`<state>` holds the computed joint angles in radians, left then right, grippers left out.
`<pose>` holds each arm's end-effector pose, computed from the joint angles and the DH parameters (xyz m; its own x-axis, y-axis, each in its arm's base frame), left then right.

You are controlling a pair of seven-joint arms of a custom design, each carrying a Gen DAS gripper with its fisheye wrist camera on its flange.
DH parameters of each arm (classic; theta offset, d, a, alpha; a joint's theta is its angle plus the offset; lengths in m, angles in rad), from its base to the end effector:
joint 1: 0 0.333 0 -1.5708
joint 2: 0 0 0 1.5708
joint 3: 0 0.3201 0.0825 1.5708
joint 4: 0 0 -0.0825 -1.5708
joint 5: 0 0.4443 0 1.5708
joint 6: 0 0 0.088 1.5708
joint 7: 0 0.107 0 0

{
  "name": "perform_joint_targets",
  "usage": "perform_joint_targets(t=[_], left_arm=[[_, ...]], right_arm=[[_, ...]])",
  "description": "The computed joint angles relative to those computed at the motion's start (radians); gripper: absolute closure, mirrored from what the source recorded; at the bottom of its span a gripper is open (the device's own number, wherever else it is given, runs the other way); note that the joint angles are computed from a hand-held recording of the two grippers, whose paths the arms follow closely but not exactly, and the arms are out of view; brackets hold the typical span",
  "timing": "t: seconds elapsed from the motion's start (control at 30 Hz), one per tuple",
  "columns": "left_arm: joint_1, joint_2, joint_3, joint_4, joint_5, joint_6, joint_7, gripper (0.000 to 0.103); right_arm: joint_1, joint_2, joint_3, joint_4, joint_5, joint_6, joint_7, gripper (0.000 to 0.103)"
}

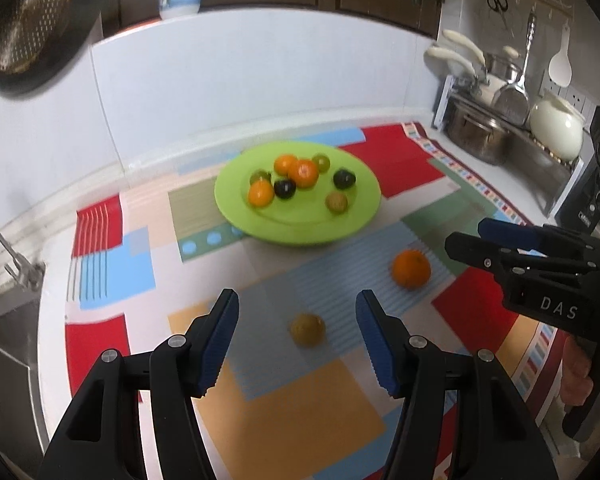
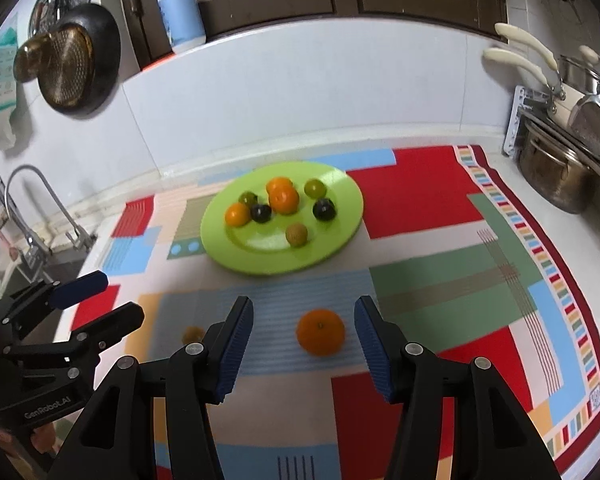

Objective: Organize fruits
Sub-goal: 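Withdraw both tools from the plate back over the remaining fruits, then grasp a brown round fruit with the left tool while the right tool grasps an orange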

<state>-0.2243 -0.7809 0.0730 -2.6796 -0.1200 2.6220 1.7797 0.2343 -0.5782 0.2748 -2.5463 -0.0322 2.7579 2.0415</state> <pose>0.4135 -0.0589 0.5304 -0.2859 -0.9579 0.0260 -0.7173 0.1960 -0.6687 0.4126 0.2417 0.5268 0.1415 -0.9781 -0.1527 -0.7226 0.0033 -0.6912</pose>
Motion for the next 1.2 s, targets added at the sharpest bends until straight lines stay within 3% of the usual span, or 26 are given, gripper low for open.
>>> perform_joint_targets(t=[0.63,0.87,1.2], left_arm=[[-0.019,0.104,0.023,-0.008,-0.061,-0.009,0.050,0.044],[-0.016,0.158,0.015,0.019,-0.099,-0.019,0.082,0.059],[-0.008,0.201,-0.007,0.047,-0.137,-0.025,0.119,0.070]], right_arm=[[0.030,0.092,-0.031,0.007,-0.002,-0.063,-0.030,0.049],[0.052,0.155,-0.060,0.034,0.033,-0.055,-0.056,0.049],[0.049,0.203,-0.070,0.069,0.025,-0.041,-0.063,0.054]])
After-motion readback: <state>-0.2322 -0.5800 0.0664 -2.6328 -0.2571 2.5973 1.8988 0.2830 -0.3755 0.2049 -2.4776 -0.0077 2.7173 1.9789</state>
